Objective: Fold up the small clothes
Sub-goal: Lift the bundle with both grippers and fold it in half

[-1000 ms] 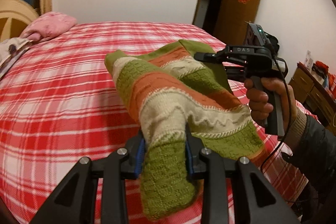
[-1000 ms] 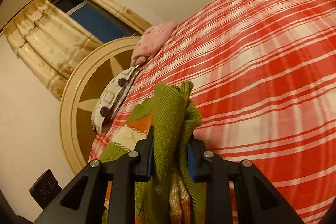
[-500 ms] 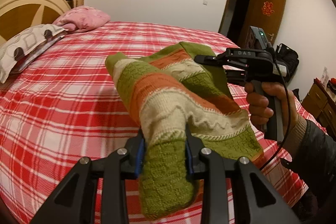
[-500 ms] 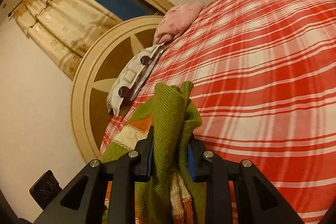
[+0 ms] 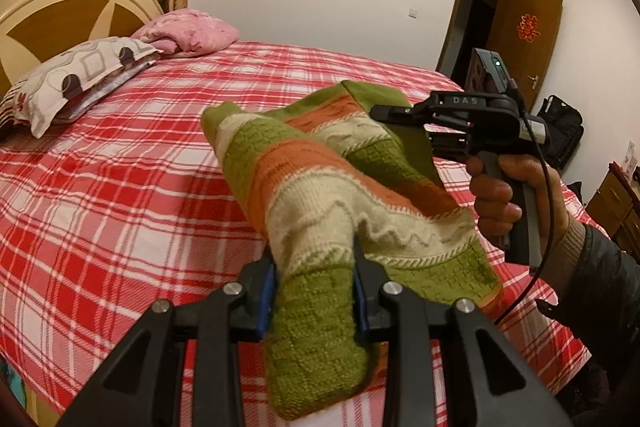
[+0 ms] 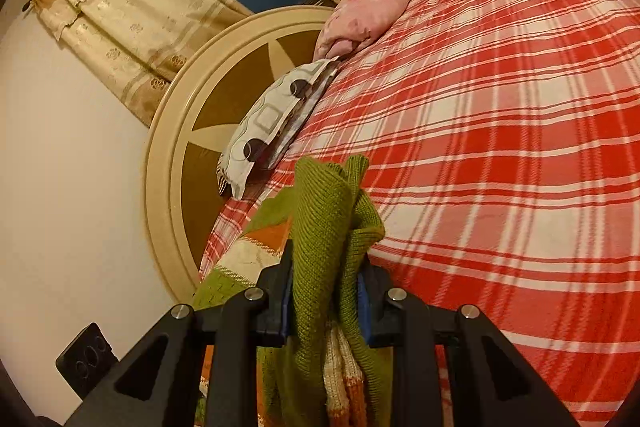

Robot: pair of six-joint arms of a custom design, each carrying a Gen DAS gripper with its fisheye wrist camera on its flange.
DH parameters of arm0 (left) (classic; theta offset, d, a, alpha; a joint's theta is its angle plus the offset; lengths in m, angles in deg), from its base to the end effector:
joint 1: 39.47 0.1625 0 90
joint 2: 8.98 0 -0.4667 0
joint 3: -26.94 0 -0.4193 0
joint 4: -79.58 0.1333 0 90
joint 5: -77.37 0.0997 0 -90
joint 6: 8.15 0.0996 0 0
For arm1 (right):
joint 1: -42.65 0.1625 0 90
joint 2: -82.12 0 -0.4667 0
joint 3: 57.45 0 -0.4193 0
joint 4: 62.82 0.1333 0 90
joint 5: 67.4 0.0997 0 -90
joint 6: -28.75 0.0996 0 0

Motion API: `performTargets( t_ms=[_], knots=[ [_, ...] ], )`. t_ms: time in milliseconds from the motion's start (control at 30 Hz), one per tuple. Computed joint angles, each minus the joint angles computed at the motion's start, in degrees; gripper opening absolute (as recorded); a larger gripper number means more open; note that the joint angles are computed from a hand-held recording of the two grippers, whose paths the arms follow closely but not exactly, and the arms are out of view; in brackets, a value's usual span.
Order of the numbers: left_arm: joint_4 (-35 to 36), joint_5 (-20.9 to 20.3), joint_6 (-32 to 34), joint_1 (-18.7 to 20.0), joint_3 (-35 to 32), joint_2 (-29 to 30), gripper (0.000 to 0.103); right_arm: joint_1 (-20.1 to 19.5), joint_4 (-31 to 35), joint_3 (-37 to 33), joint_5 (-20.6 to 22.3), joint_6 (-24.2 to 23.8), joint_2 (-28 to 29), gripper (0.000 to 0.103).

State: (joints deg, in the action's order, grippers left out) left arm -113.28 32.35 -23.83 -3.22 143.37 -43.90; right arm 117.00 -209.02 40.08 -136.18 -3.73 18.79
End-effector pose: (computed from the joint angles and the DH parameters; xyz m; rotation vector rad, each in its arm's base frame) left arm -0.3336 -0.4972 -0.0144 0.6366 2.4488 -0.9856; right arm -0.0213 -0.7038 0.2951 -0.5236 2.8251 -0.7289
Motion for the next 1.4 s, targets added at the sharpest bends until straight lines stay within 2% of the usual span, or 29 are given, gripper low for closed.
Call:
performTargets(
  t_ms=[567,1400],
  knots=[
    [-2.77,2.0,-3.46,0.56,6.04,-3.06,0.032,3.64,-0.73,0.98,-2.57,-0.2,3.44,0.026],
    [-4.82,2.43,-7.23,3.49,11.59,-4.42,0.032,7.37,-1.4,-1.38,-9.4,0.61,9.83,0.026]
  ],
)
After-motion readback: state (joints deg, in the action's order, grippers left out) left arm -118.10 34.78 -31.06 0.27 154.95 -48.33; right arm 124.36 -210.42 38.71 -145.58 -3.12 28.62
